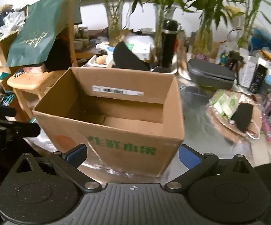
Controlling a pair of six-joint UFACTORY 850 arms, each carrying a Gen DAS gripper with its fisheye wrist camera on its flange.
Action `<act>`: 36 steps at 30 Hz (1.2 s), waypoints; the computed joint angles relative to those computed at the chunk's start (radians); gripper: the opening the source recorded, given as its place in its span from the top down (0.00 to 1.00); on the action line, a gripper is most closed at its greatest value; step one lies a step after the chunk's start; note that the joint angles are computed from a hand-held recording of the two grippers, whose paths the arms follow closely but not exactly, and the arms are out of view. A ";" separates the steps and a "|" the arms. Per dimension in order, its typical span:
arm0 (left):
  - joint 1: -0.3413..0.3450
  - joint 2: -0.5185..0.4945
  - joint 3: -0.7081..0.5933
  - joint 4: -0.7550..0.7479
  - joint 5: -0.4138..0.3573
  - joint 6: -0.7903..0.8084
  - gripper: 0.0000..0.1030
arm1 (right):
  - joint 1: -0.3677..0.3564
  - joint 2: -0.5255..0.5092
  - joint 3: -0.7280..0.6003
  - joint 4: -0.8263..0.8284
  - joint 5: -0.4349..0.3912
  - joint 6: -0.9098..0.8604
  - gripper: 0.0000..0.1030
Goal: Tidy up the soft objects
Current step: 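Move both tools from the cardboard box toward the pile of soft items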
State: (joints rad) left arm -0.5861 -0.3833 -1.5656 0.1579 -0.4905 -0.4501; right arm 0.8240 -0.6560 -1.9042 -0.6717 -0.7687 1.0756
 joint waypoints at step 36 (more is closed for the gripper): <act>0.083 -0.177 -0.284 -0.235 -0.008 0.273 0.00 | -0.134 -0.218 -0.413 0.049 -0.216 -0.144 0.00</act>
